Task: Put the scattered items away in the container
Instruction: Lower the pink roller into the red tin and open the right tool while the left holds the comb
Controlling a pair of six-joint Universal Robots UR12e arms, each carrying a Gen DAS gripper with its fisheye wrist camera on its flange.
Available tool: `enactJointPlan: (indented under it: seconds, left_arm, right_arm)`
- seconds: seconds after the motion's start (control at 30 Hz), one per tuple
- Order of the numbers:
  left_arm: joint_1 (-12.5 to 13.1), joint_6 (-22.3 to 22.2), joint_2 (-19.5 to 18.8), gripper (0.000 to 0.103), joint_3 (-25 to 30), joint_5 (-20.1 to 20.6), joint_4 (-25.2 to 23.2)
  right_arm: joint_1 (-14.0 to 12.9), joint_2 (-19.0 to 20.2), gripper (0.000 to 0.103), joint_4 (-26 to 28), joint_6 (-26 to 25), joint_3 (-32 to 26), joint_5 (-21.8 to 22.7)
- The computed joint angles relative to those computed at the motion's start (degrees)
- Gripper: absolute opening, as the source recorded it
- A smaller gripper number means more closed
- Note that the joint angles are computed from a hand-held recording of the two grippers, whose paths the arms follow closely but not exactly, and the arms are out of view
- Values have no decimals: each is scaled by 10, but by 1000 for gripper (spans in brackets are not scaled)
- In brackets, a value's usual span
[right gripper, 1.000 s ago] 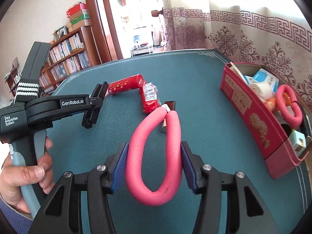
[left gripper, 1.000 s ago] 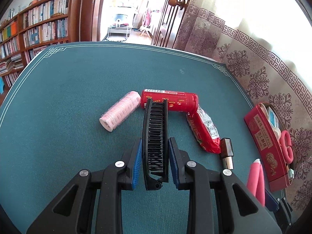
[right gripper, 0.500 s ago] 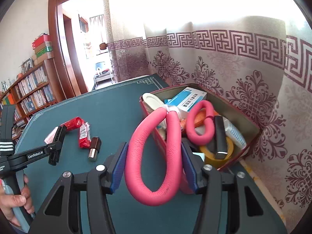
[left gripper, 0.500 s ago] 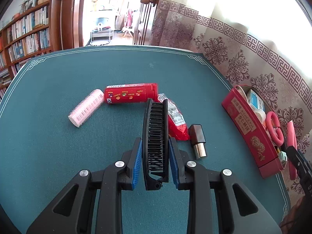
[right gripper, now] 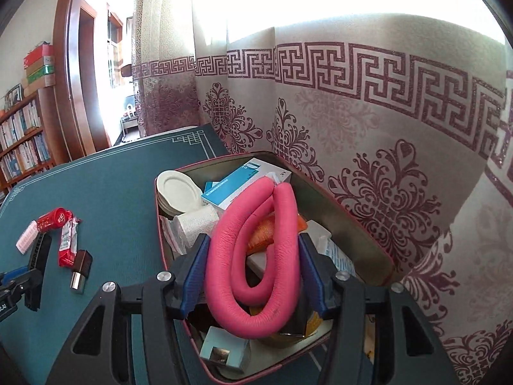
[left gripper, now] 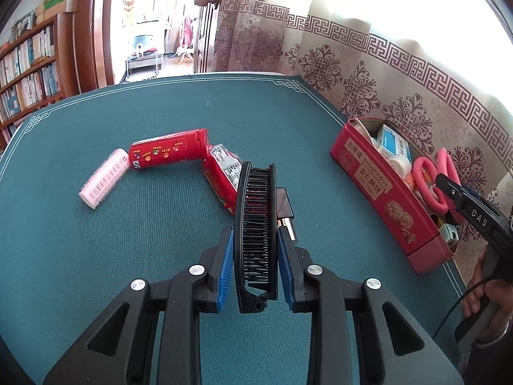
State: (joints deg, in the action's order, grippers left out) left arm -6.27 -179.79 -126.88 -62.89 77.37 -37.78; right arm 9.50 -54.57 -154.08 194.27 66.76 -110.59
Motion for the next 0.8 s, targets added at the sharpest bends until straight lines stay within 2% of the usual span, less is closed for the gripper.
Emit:
enactJointPlan:
  seconds: [0.1,0.2,0.33,0.43,0.5,0.67,0.8]
  left_arm:
    - [-2,4,-1,29,1,0,-3]
    - [-3,7,0,29,0,-2,-3]
    - [-6,12,0,29,0,-5,-2]
    - [-8,18,1,29,0,-5,-2]
    - [-9,21,0,29,1,-8,-7]
    - [-14,28,-2,29,8,-2,-20]
    - [-20,44,-5,29,21,-5,-39]
  right_arm:
    - [-2,6,59,19,-2,-8,8]
    - [0,11,61,24,-18,-14,-1]
    - [-1,9,65,25,-12,-12,15]
    - [0,2,70,-11,-9,5,9]
    - [3,-4,77,-46,-8,21,-3]
    - [14,-18,80,-126,-14,62,-49]
    - [16,-29,81,-153,21,91,-44]
